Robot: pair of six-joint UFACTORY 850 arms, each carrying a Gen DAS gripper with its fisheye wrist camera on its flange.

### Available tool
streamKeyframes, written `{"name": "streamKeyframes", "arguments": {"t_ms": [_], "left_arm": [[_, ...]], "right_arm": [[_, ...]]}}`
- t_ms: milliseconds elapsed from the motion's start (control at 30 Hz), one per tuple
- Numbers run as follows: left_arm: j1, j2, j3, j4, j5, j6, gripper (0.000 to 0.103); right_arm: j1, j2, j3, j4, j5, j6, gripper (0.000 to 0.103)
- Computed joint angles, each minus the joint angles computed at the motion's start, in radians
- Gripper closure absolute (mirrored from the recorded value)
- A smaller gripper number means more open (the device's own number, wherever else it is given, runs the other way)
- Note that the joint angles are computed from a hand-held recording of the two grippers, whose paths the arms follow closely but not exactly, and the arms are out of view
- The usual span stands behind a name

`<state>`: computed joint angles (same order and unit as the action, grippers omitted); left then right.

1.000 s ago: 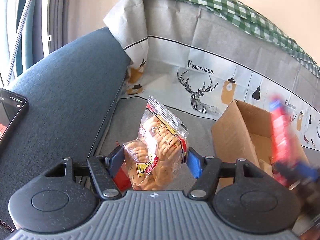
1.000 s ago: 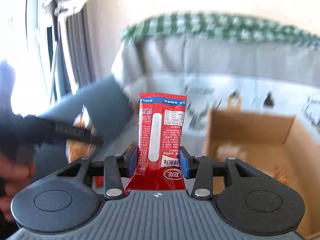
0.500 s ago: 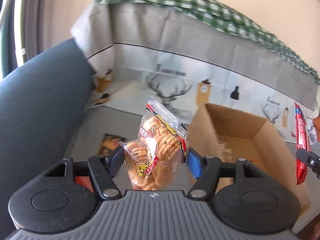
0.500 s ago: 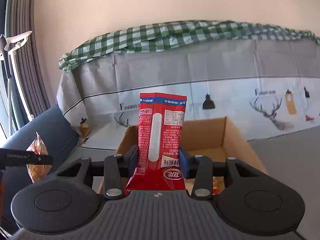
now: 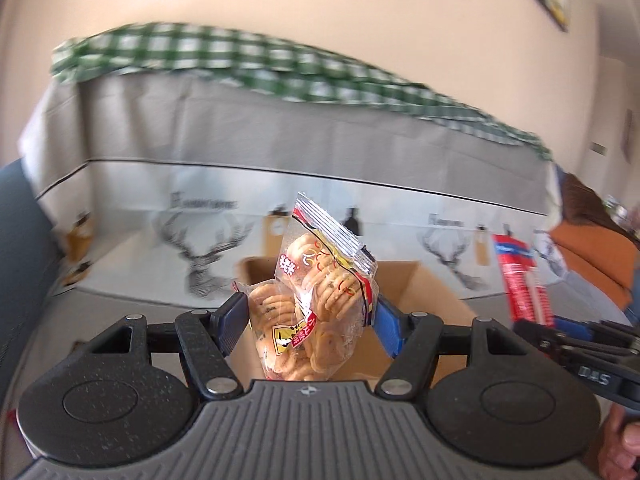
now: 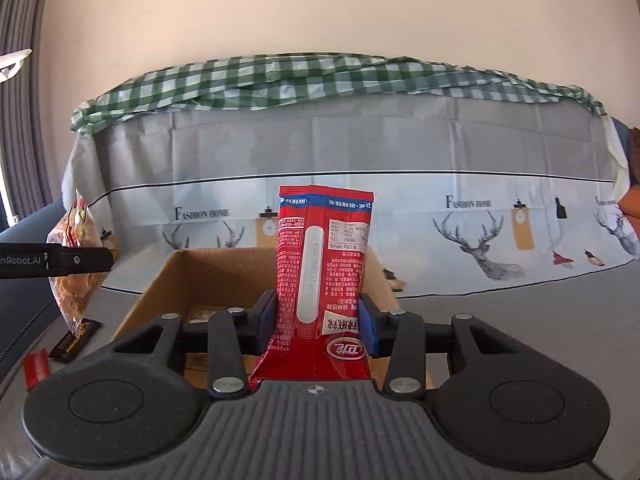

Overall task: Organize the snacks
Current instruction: 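Open both tools to drop the cracker bag and red bar into the box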

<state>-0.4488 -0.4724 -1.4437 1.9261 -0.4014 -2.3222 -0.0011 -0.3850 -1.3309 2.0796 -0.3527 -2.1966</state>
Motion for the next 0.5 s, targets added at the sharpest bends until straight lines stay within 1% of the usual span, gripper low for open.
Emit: {"name": "streamKeyframes", "arguments": {"t_ms": [67,233,500], "left_arm": [[-0.01,-0.019,-0.022,0.017,0.015,0.009,0.031],[-0.024,-0.071,-0.083,-0.033,0.049,0.072,0.031],[-0.027,-0.097,-0.107,-0.001,0.066,0.037,0.031]], "right_arm": [[-0.005,-0.005,-0.003,0.0,0.013,-0.01,0.059],[-0.014,-0.013,-0.009,0.013,0.031,-0.02,0.059],[-0.017,-0.015,-0.01,0.024,0.035,-0.031,0.059]]}}
